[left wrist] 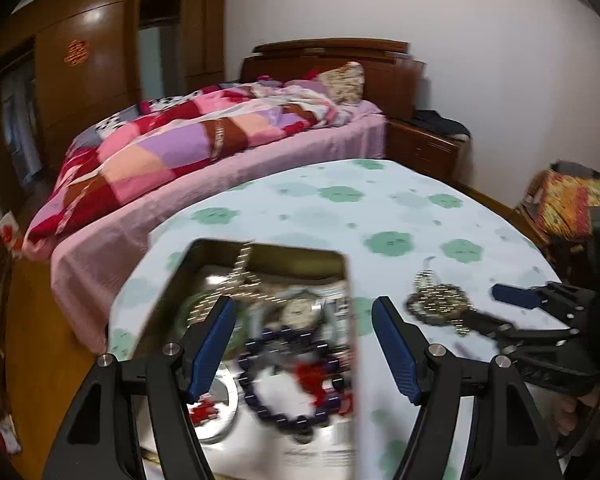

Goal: Organize jewelry
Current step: 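Grasp gold bead strand with right tool while left tool grasps gray bead strand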

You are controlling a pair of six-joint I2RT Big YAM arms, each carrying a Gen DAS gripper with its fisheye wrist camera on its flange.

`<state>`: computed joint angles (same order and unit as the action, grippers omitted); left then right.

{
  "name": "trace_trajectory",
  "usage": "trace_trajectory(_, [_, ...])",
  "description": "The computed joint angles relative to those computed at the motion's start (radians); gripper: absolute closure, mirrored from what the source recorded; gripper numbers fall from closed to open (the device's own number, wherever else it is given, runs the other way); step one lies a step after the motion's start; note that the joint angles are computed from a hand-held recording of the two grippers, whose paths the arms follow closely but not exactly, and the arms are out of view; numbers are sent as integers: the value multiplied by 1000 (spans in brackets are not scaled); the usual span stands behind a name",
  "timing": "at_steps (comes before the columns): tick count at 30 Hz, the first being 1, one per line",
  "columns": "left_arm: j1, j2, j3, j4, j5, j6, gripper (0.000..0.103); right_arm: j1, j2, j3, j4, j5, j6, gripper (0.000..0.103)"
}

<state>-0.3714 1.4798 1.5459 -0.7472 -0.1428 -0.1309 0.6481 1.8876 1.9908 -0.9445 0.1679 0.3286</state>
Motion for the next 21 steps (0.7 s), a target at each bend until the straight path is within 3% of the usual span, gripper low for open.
trace_trajectory(4, [-31,31,32,-11,-1,25,32,-1,19,23,-31,-19,-30,45])
trace_trajectory(7, [-40,44,45,-24,2,29,32,-1,50,64,-85,-19,-46,55])
trace_trajectory(9, [-43,52,55,-29,12,28,32,-6,56,71,-103,-4,-45,55])
trace_trajectory(10, [-46,55,58,-31,17,27,32,-6,49,60,-99,-5,-44,61])
trace_trajectory(12, [-53,59,64,-31,20,27,32,-6,38,46,-100,16,-63,86])
trace_trajectory(14, [-62,66,72,-33,28,35,32,-6,23,25,-92,12,-77,96])
trace_trajectory(21, [-109,96,102,-44,40,76,32,-28,-82,-130,-14,47,-13,96])
